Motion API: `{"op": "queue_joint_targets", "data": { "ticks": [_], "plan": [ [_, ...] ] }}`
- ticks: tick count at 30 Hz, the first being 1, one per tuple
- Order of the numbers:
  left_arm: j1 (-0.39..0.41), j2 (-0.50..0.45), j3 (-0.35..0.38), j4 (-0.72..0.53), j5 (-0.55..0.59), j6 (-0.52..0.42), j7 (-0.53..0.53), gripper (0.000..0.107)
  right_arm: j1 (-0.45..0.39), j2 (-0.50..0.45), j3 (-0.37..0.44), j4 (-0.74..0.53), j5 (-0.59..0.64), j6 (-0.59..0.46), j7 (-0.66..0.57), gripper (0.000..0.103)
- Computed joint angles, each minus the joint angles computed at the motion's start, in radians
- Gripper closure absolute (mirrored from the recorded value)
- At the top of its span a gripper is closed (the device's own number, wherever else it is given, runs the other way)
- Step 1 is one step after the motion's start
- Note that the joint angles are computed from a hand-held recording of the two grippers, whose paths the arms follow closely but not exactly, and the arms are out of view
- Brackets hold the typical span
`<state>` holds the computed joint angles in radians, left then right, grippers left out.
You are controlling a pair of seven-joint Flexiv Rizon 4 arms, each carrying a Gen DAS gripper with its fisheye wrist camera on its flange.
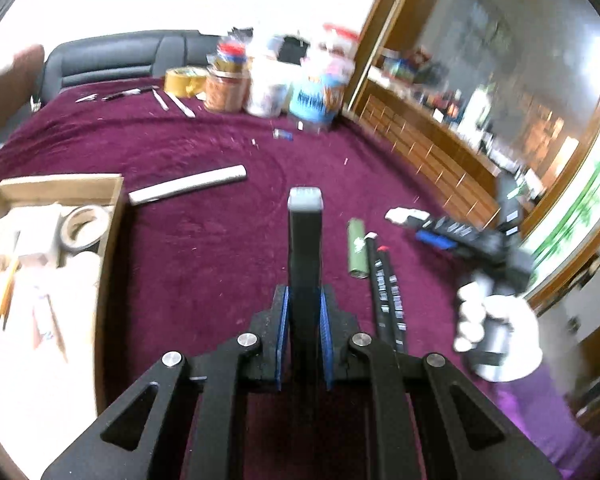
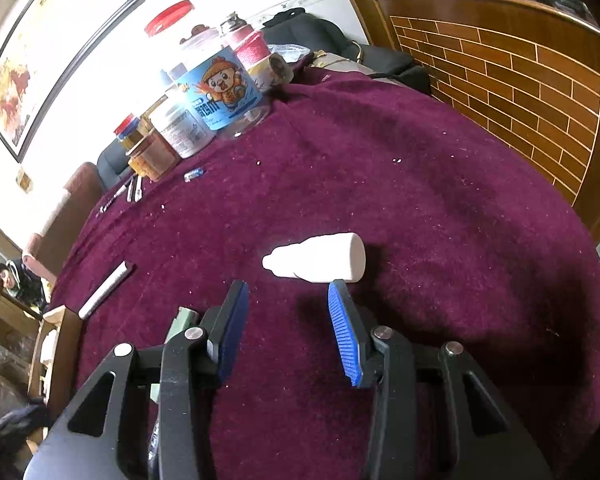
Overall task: Organize rigid objects
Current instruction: 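Grasp the green lighter with the right tool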
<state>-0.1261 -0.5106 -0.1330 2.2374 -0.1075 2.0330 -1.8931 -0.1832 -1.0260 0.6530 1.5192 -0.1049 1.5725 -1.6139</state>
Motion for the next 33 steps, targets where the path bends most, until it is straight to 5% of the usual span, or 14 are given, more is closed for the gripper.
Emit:
{"op": "queue_joint_targets", "data": {
  "ticks": [5,10,14,17,20,24,31,33],
  "plan": [
    [0.091,0.074,-0.038,0.143,0.117,0.17,-0.121,0.095,-0.002,-0.003,0.017,-0.006,-0.012,-0.038,-0.022,0.064],
    [0.094,0.144,0.014,0.248,0.167,0.271,-0.171,0.095,-0.022,0.004,0.124,-0.046,-0.005,-0.254,-0.111,0.064],
    [0.095,0.152,0.043,0.295,0.186,0.341,-0.196,0.095,0.148,0.063,-0.047,-0.088,-0.033,-0.351,-0.029,0.064],
    [0.101,0.156,0.057,0.324,0.198,0.375,-0.21,0.095,0.215,0.076,-0.097,-0.102,-0.079,-0.42,-0.007,0.059],
    [0.11,0.159,0.068,0.348,0.21,0.402,-0.218,0.095,0.154,0.063,0.027,-0.149,0.078,-0.545,-0.186,0.059],
    [0.136,0.142,0.076,0.364,0.237,0.445,-0.236,0.095,0.239,0.139,-0.108,-0.044,0.049,-0.391,-0.149,0.059],
    [0.162,0.113,0.087,0.396,0.258,0.522,-0.253,0.095,0.406,0.207,-0.334,0.086,0.005,-0.274,-0.17,0.059],
    [0.168,0.118,0.091,0.411,0.261,0.536,-0.253,0.095,0.462,0.213,-0.412,0.143,-0.029,-0.167,-0.155,0.069]
  ]
}}
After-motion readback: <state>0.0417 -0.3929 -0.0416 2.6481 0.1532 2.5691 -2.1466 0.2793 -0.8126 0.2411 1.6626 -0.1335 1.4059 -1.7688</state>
